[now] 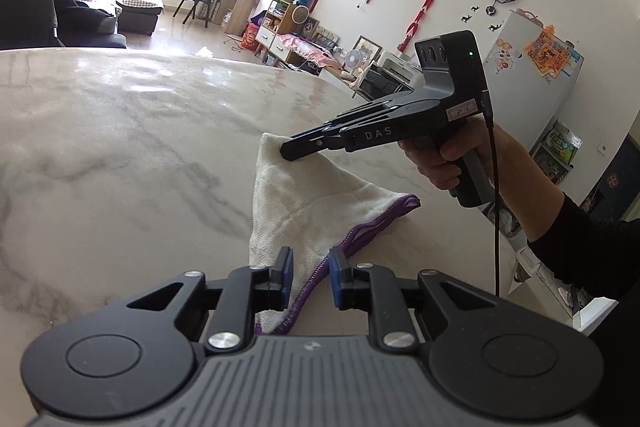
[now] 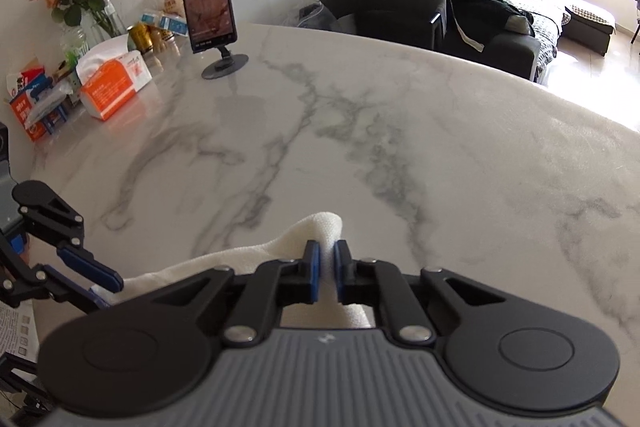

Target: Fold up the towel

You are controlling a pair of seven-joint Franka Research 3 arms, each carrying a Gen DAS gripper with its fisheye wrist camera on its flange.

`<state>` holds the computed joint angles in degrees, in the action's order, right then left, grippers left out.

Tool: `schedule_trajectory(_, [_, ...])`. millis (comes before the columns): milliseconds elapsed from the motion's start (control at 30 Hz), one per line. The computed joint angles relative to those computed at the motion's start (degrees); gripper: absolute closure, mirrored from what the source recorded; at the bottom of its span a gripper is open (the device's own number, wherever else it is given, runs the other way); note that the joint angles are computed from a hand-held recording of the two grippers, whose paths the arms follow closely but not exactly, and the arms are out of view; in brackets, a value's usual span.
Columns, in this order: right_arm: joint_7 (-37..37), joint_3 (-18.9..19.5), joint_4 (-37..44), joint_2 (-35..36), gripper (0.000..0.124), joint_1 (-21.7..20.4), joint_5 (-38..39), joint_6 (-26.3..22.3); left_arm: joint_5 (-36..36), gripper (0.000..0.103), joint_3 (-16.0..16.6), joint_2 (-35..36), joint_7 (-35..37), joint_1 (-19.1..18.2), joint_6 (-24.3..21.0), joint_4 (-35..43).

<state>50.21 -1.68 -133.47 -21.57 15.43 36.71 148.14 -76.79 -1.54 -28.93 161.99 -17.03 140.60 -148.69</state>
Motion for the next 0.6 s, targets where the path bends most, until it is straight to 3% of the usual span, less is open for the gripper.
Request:
schedule_trajectory(133, [1.06, -0.22, 1.77, 2.08, 0.115, -1.03, -0.75, 1.88, -0.40, 0.075, -1.05, 0.66, -1.50, 0.06, 3.04, 0.99])
schedule_trajectory(333, [3.88, 0.51, 5.31, 6.57, 0.114, -2.79, -3.65, 3.53, 3.45, 0.075, -2.88, 3.23, -7.21, -0.68, 7.46, 3.81])
schedule_trajectory(400, [5.91, 0.98, 5.81, 7.59, 0.106, -3.40, -4.90, 4.10, 6.24, 0.075, -3.94, 4.33, -10.76, -1.25, 9.85, 4.85])
schedule_trajectory(467, [8.22, 1.47, 5.42, 7.71, 0.082, -3.88, -6.02, 5.31, 9.43, 0.071, -4.55, 5.28, -15.01, -1.92, 11.66, 5.68])
schedule_trajectory(500, [10.21, 1.91, 4.86, 7.32, 0.077, -4.37, -7.17, 6.04, 11.03, 0.067, -4.64, 5.66, -17.05, -2.23, 12.06, 6.08])
schedule_trajectory(567, [13.96, 2.69, 3.79, 6.08, 0.066, -5.47, -10.47, 6.47, 12.94, 0.050, -4.59, 5.66, -19.39, -3.37, 13.20, 6.16])
schedule_trajectory(600, [15.69, 3.02, 3.30, 5.43, 0.063, -5.99, -12.16, 6.50, 14.44, 0.047, -4.98, 5.85, -21.02, -3.73, 14.41, 6.31])
